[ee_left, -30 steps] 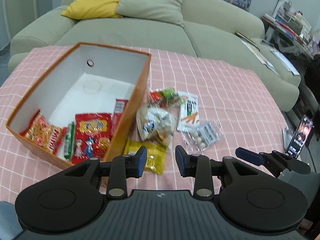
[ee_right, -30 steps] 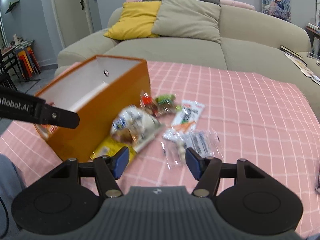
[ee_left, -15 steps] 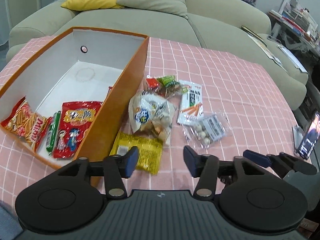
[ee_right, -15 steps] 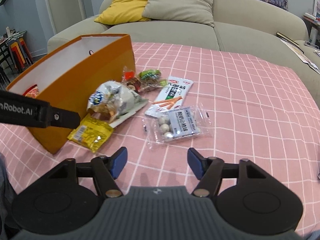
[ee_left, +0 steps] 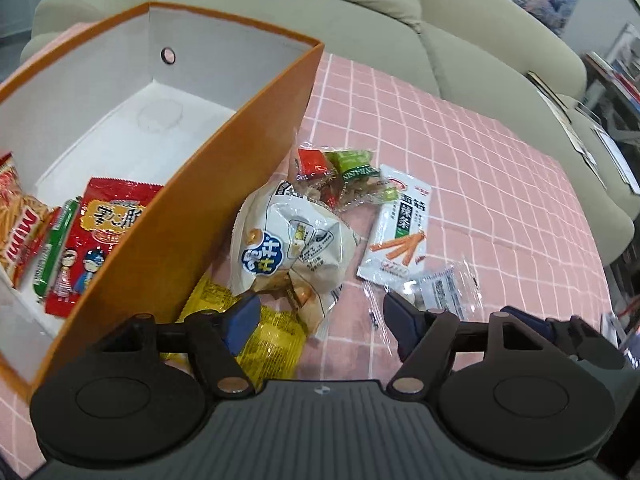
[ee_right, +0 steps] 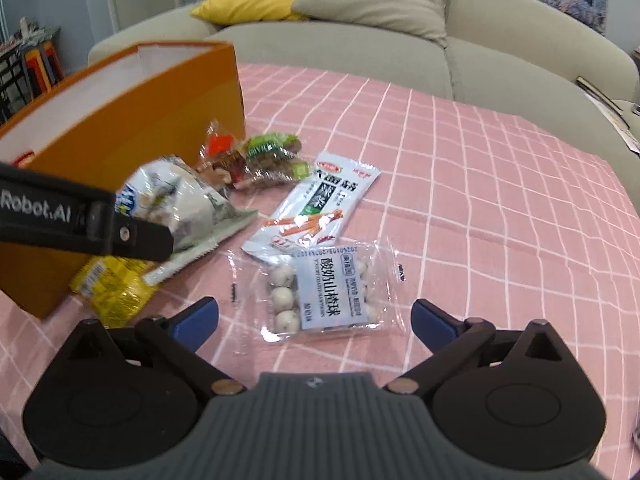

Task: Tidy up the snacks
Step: 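Grasp the white bun bag with left tool while right tool grasps clear ball pack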

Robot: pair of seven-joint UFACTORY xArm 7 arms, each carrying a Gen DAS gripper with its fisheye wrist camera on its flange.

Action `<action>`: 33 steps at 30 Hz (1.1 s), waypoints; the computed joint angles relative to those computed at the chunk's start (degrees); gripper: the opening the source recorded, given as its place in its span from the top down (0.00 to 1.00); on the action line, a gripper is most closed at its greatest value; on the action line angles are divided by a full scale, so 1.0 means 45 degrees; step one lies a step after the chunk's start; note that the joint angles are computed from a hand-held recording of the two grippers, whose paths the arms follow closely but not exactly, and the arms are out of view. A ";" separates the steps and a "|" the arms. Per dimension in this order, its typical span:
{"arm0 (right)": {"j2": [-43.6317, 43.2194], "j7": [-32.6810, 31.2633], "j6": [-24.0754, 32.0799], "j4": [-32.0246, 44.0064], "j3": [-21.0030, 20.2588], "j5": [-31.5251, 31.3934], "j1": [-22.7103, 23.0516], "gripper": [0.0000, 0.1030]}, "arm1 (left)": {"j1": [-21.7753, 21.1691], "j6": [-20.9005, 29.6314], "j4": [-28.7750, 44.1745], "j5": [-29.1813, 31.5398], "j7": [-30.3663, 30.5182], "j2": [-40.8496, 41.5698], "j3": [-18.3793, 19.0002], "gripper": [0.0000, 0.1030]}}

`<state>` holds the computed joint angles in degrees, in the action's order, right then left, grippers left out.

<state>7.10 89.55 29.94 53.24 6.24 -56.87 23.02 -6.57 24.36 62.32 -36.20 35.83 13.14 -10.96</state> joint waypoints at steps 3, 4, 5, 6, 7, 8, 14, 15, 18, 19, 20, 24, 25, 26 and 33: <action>0.0327 -0.0534 -0.0562 0.0079 -0.0137 0.0306 -0.0206 0.04 | -0.0220 -0.0011 0.0385 0.0530 -0.0817 0.0451 0.0124 0.20; 0.0418 -0.0662 -0.0671 0.0116 -0.0197 0.0363 -0.0225 0.04 | -0.0302 -0.0053 0.0486 0.0803 -0.1161 0.0593 0.0176 0.20; 0.0509 -0.0745 -0.0731 0.0165 -0.0260 0.0380 -0.0219 0.04 | -0.0387 -0.0095 0.0590 0.1102 -0.1538 0.0737 0.0227 0.20; 0.0567 -0.0800 -0.0774 0.0192 -0.0323 0.0363 -0.0199 0.04 | -0.0399 -0.0137 0.0671 0.1283 -0.1768 0.0856 0.0212 0.20; 0.0634 -0.0833 -0.0838 0.0230 -0.0390 0.0305 -0.0182 0.04 | -0.0404 -0.0166 0.0734 0.1451 -0.1987 0.0954 0.0193 0.20; 0.0718 -0.0841 -0.0907 0.0277 -0.0462 0.0215 -0.0164 0.04 | -0.0425 -0.0177 0.0830 0.1644 -0.2248 0.1081 0.0194 0.22; 0.1003 -0.0831 -0.1063 0.0483 -0.0741 -0.0197 -0.0043 0.04 | -0.0402 0.0019 0.1326 0.2595 -0.3227 0.1610 0.0130 0.53; 0.1005 -0.0870 -0.1057 0.0487 -0.0753 -0.0170 -0.0032 0.04 | -0.0362 0.0086 0.1387 0.2714 -0.3249 0.1661 0.0095 0.65; 0.0980 -0.0839 -0.1067 0.0463 -0.0770 -0.0189 0.0026 0.07 | -0.0160 0.0140 0.1448 0.2705 -0.2964 0.1731 -0.0128 0.70; 0.0965 -0.0811 -0.1177 0.0430 -0.0767 -0.0181 0.0024 0.11 | -0.0166 0.0100 0.1424 0.2789 -0.2918 0.1720 -0.0133 0.70; 0.0953 -0.0764 -0.1055 0.0446 -0.0758 -0.0218 0.0086 0.12 | -0.0194 0.0067 0.1417 0.2915 -0.2886 0.1720 -0.0120 0.71; 0.0924 -0.0776 -0.0860 0.0484 -0.0702 -0.0061 0.0139 0.17 | -0.0163 0.0076 0.1323 0.3172 -0.2736 0.1602 -0.0128 0.73; 0.0883 -0.0732 -0.0755 0.0475 -0.0689 -0.0029 0.0162 0.21 | -0.0076 0.0109 0.1259 0.3095 -0.2555 0.1522 -0.0194 0.74; 0.0830 -0.0741 -0.0717 0.0442 -0.0672 -0.0001 0.0158 0.23 | -0.0030 0.0108 0.1215 0.3037 -0.2397 0.1468 -0.0232 0.74; 0.0339 -0.0647 -0.0486 0.0085 -0.0372 0.0249 0.0207 0.28 | 0.0306 0.0181 0.0427 0.1927 -0.0719 0.0503 -0.0504 0.75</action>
<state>8.63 86.63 27.76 53.62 4.57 -55.75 23.95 -5.19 25.18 64.24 -27.53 32.60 15.40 -13.23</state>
